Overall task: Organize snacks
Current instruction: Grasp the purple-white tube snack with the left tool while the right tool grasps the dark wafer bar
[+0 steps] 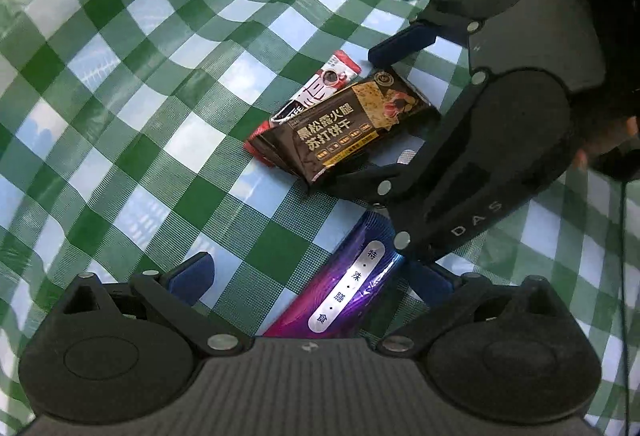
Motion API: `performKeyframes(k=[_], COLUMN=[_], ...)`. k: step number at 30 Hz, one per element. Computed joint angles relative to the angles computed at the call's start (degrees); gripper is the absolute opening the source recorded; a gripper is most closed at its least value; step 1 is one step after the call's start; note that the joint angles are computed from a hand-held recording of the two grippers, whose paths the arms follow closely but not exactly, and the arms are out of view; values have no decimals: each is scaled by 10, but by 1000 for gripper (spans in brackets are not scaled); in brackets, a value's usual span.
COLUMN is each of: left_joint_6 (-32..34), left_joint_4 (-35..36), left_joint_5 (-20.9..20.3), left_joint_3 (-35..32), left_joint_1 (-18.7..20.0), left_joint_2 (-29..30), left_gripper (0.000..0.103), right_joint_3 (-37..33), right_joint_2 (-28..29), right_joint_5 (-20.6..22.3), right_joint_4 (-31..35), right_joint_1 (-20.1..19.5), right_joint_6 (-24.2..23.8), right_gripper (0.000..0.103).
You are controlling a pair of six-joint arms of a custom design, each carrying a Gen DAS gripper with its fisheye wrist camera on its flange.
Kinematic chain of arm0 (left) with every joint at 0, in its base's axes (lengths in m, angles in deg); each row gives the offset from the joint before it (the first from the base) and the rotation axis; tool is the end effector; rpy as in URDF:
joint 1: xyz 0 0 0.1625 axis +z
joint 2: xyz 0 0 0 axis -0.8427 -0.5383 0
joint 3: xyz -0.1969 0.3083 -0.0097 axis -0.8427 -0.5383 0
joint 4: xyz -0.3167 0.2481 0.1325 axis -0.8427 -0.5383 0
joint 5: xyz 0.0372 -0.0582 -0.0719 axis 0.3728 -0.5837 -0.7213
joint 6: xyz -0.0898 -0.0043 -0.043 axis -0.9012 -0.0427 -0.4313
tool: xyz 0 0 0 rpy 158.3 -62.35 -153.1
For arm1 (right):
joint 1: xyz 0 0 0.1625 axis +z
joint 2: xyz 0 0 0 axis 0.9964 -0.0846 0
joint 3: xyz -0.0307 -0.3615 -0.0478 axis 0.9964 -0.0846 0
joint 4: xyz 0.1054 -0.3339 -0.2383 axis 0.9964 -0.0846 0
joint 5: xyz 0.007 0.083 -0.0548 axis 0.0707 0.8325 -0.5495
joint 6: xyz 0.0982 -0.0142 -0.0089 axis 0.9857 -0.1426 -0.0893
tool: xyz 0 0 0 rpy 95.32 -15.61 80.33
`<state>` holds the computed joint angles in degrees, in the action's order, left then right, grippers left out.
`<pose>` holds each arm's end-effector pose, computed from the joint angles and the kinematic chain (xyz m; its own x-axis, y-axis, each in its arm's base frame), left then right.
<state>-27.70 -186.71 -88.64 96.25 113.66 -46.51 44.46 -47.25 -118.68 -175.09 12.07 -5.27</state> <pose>-0.2302 -0.6990 0.1462 -0.4986 0.5917 -0.6335 0.7012 0.7050 0.1065 0.1884 -0.7315 0.1472 -0.5751 -0.5553 0.6008 -0.7528 0.6466 -0.1229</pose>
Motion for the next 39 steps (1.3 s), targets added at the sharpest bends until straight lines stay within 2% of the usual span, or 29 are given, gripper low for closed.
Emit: performKeyframes(k=[2,3,4,5,7,9,11,16,21,24,26,30,33,39], left_joint_6=[5,16,16,-1,-32,-50,-85,-166,-265,-339,-391,-511,-622,-882], left_joint_4=[-24,-34,-37,-24,-4,-8,-6,13,50,84,116,215,316,595], left_joint_5=[-24,-36,-34,-35,-43,-34,-32,-23,16,30,35,43,40,23], left_joint_3=[15,22,27,27,36,68,101,189,272,307,328,358,365,331], left_joint_1=[2,1,-1,-2,-4,-14,-24,-55,-114,-156,-191,-283,-353,-497], left_joint_2=[-13,-20,-24,-28,-43,-70,-100,-194,-295,-353,-395,-480,-540,-617], left_gripper=[74,49,42,37,30,25,25,24,24,24,24,24,24,24], right_joint_3=[6,13,21,28,47,81,121,239,359,423,446,478,499,499], right_joint_2=[-1,-3,-7,-13,-26,-44,-66,-140,-215,-264,-287,-339,-380,-426], right_joint_5=[11,16,23,27,22,17,12,-10,-36,-59,-82,-116,-134,-141], right_joint_4=[-13,-23,-34,-40,-52,-83,-119,-188,-259,-292,-300,-285,-262,-153], right_joint_1=[-3,-5,-7,-7,-3,1,4,10,34,62,87,161,223,350], right_joint_6=[-5,-9,-13,-11,8,20,34,132,229,299,328,358,369,447], right_gripper=[101,97,85,67,53,49,46,45,44,44,44,44,45,45])
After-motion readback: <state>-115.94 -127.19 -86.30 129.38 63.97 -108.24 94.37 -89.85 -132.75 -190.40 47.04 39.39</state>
